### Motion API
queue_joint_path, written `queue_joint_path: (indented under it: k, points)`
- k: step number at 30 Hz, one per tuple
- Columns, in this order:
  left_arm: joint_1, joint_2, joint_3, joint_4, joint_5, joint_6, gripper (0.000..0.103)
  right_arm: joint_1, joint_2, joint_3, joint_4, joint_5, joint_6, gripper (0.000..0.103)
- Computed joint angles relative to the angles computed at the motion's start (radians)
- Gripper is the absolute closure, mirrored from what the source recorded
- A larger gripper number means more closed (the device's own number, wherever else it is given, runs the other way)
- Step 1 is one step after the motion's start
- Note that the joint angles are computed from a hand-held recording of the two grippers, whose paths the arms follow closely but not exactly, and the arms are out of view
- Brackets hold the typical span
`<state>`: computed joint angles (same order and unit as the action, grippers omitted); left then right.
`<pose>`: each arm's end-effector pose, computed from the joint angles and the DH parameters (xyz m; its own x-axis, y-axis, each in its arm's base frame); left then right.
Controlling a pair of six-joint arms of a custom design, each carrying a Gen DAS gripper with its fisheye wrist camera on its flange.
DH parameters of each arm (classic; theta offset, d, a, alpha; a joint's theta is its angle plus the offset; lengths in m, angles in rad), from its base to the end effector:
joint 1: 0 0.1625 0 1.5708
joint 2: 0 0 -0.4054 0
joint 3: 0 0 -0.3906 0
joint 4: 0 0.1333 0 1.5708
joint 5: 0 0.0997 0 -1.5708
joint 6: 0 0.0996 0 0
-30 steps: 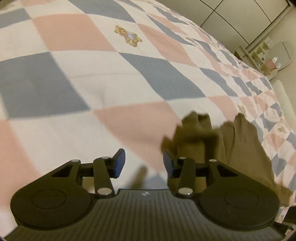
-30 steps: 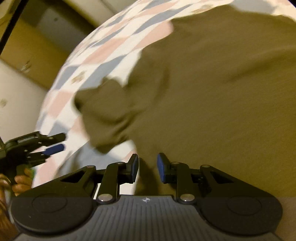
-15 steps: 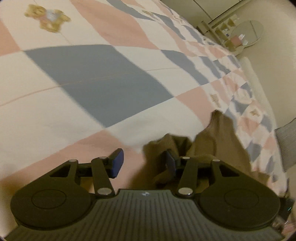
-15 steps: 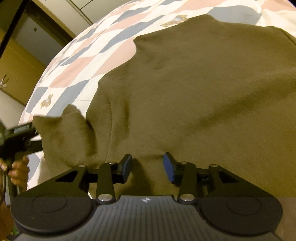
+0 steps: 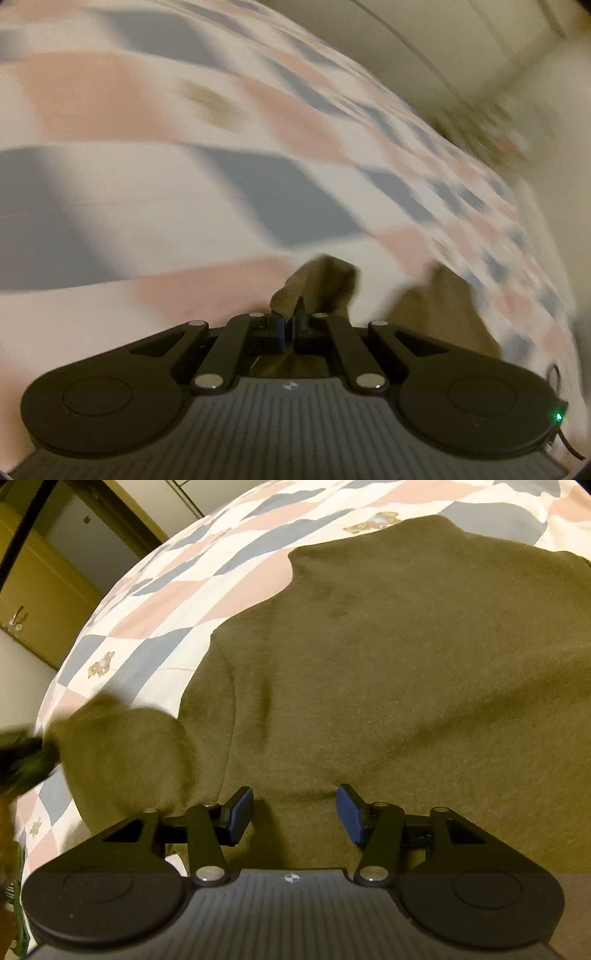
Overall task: Fold clothes
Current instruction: 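Grasp the shirt hem with the left gripper while the right gripper hovers over the body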
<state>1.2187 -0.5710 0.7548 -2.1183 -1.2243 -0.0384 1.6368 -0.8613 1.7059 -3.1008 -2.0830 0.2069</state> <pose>-0.1368 -0.8570 0.2581 -0.9362 0.1771 -0.3035 0.2866 0.8847 -0.3677 0.1275 -0.6486 0.1739 -0.8817 0.4054 0.2413 0.1329 0.7042 -0.6974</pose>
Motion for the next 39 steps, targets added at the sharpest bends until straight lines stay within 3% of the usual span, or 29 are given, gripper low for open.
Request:
queue_joint_path:
  k: [3,5,7,8,11,15,17,18,21,22,24,25,27,29,31,34,39]
  points:
    - [-0.003,-0.13,0.116,0.025,0.255,-0.119,0.102,0.009,0.002,-0.008,0.012,-0.015,0.01,0.05]
    - [0.013,-0.177,0.132,0.151,0.346,-0.272,0.1,0.016,0.004,-0.009,0.014,-0.028,0.015,0.05]
    - [0.031,-0.222,0.159,0.245,0.343,-0.383,0.097,0.024,0.004,-0.01,0.02,-0.039,0.017,0.05]
    - [0.033,-0.248,0.194,0.256,0.339,-0.404,0.09,0.028,0.003,-0.009,0.023,-0.044,0.014,0.05]
    - [0.028,-0.31,0.283,0.25,0.311,-0.39,0.078,0.043,-0.003,-0.006,0.032,-0.056,0.001,0.048]
    - [0.045,-0.378,0.373,0.161,0.186,-0.35,0.072,0.064,-0.015,0.009,0.034,-0.056,0.006,0.048]
    - [0.055,-0.399,0.415,0.107,0.135,-0.325,0.045,0.072,-0.021,0.023,0.011,-0.027,0.011,0.048]
    - [0.058,-0.404,0.431,0.083,0.134,-0.31,0.042,0.077,-0.022,0.029,0.005,-0.011,0.013,0.047]
    - [0.064,-0.393,0.478,-0.032,0.167,-0.256,0.047,0.093,-0.013,0.03,0.027,0.011,0.026,0.046]
    - [0.067,-0.387,0.489,-0.077,0.162,-0.249,0.054,0.097,-0.007,0.029,0.037,0.018,0.033,0.046]
    - [0.068,-0.365,0.477,-0.113,0.163,-0.205,0.08,0.104,0.002,0.024,0.047,0.019,0.035,0.046]
    - [0.063,-0.349,0.454,-0.091,0.173,-0.176,0.1,0.108,0.006,0.022,0.052,0.02,0.036,0.046]
    - [0.05,-0.323,0.383,0.017,0.168,-0.13,0.101,0.114,0.011,0.015,0.057,0.013,0.036,0.046]
    - [0.046,-0.311,0.302,0.109,0.105,-0.116,0.101,0.117,0.009,0.009,0.054,0.0,0.034,0.046]
    - [0.041,-0.318,0.249,0.107,0.051,-0.087,0.101,0.116,0.004,0.007,0.044,-0.011,0.027,0.046]
    - [0.043,-0.303,0.146,0.135,0.043,-0.103,0.1,0.114,-0.007,0.006,0.036,-0.024,0.024,0.046]
    - [0.072,-0.22,0.012,0.33,0.178,-0.152,0.097,0.112,-0.017,0.013,0.024,-0.027,0.033,0.043]
